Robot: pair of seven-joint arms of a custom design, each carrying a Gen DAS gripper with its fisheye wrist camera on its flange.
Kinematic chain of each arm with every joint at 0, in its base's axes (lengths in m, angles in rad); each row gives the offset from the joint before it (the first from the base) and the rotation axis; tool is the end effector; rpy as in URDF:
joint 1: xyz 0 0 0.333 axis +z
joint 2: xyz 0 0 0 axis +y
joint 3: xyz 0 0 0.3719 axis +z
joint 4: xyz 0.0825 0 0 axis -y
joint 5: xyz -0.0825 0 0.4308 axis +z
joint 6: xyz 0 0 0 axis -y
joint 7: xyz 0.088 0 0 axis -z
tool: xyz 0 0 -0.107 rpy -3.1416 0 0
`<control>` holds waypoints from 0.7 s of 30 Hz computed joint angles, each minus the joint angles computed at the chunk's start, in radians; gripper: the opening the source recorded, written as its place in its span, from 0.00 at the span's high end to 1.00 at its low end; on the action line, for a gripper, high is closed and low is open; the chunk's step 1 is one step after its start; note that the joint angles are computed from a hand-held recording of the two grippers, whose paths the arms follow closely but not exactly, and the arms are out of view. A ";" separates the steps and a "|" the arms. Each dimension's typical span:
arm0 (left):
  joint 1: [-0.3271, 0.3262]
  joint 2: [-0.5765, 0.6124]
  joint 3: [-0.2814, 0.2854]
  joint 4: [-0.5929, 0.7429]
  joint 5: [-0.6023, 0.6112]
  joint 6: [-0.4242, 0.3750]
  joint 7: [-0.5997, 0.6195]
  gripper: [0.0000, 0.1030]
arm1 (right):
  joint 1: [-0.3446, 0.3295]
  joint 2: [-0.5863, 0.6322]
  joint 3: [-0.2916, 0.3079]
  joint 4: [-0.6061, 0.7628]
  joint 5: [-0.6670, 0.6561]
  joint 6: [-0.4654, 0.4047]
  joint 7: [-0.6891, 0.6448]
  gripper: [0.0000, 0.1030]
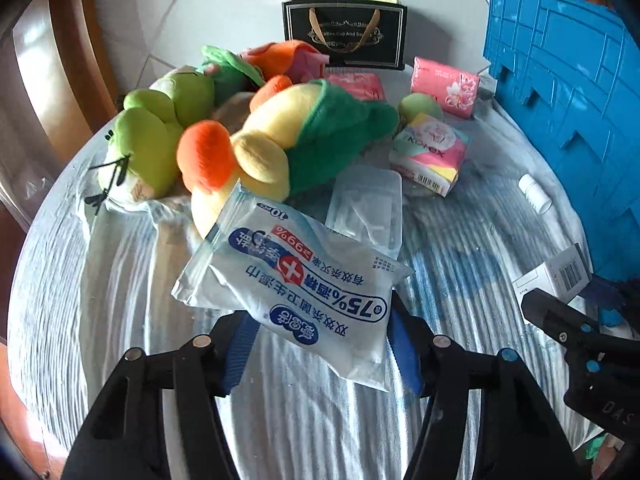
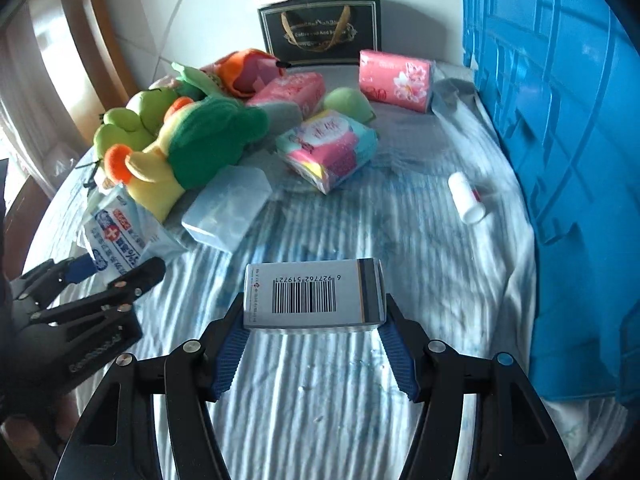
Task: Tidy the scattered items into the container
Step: 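Grasp the white wet-wipe pack with left tool while right tool holds barcode box, then carry both items over the blue crate and open both tools to drop them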
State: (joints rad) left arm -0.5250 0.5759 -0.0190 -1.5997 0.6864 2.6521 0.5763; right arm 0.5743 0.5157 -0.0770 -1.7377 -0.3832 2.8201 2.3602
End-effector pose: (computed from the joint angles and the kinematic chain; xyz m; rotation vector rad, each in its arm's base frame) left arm 0.6742 -0.4249 0.3633 -1.7794 1.9265 -0.6066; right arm 0.6642 0.3917 0.3625 -1.8875 1.7799 -0.4412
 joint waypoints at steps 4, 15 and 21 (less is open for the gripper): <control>0.000 -0.071 0.021 -0.037 0.048 0.017 -0.023 0.42 | 0.051 -0.021 -0.045 0.023 -0.059 0.006 0.060 0.40; 0.046 -0.211 0.008 -0.074 0.222 0.131 -0.109 0.42 | 0.201 -0.132 -0.184 0.106 -0.489 -0.081 0.404 0.40; 0.042 -0.218 -0.016 -0.005 0.290 0.188 -0.125 0.42 | 0.222 -0.249 -0.205 0.079 -0.727 -0.173 0.593 0.40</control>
State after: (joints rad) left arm -0.4833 0.3581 -0.0351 -1.6052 0.9761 2.8402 0.4513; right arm 0.7965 0.2669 -0.2817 -1.6590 -1.1100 2.6467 2.9532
